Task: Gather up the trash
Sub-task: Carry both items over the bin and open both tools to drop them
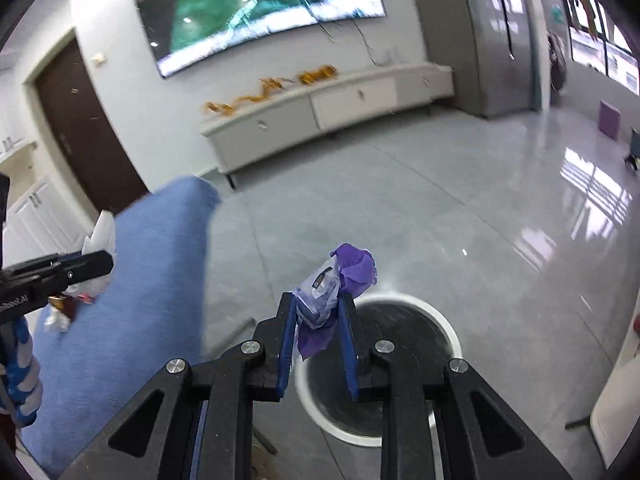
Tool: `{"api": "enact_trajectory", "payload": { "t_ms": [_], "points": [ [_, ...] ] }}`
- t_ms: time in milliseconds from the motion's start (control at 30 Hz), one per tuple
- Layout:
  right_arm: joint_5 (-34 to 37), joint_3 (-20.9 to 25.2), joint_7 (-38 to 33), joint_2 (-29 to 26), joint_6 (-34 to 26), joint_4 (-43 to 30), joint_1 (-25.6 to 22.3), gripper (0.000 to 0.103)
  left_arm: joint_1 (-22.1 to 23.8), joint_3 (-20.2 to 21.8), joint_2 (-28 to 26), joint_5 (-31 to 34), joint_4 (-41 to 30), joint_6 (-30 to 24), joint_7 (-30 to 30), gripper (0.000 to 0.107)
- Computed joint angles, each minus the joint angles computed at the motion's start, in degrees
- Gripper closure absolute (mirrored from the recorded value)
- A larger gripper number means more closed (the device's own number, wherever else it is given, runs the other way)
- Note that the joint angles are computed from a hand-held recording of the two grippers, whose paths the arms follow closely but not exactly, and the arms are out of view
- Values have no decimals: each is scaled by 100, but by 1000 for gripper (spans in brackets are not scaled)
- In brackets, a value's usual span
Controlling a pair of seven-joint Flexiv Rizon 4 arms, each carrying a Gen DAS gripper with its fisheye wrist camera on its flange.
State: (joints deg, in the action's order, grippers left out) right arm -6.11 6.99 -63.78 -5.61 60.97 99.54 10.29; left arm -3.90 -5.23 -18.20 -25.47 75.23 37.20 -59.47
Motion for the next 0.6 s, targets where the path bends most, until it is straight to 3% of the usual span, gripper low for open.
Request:
{"api": "enact_trajectory", "payload": {
  "t_ms": [200,300,400,433,600],
  "points": [
    [53,-122,-31,-351,-315,-269,-97,80,-336,-172,-755,304,-814,-376,-459,83],
    [109,-142,-76,-484,-392,-353,-163,77,-417,-263,-1108,248,-1177,-598,-693,75],
    [-22,-199,145,-513,-445,-285,-182,61,-471,-340,-1437,138,-1498,-808,-964,57],
    [-53,-200,229,-439,-410,-175,-197,52,-478,-357,-1522,105,-1567,-838,-1032,56],
    [-203,-193,586,-161,-257,176,-239,49,-445,-403,-1464,-7,-1354,-768,-971,56]
  ]
}}
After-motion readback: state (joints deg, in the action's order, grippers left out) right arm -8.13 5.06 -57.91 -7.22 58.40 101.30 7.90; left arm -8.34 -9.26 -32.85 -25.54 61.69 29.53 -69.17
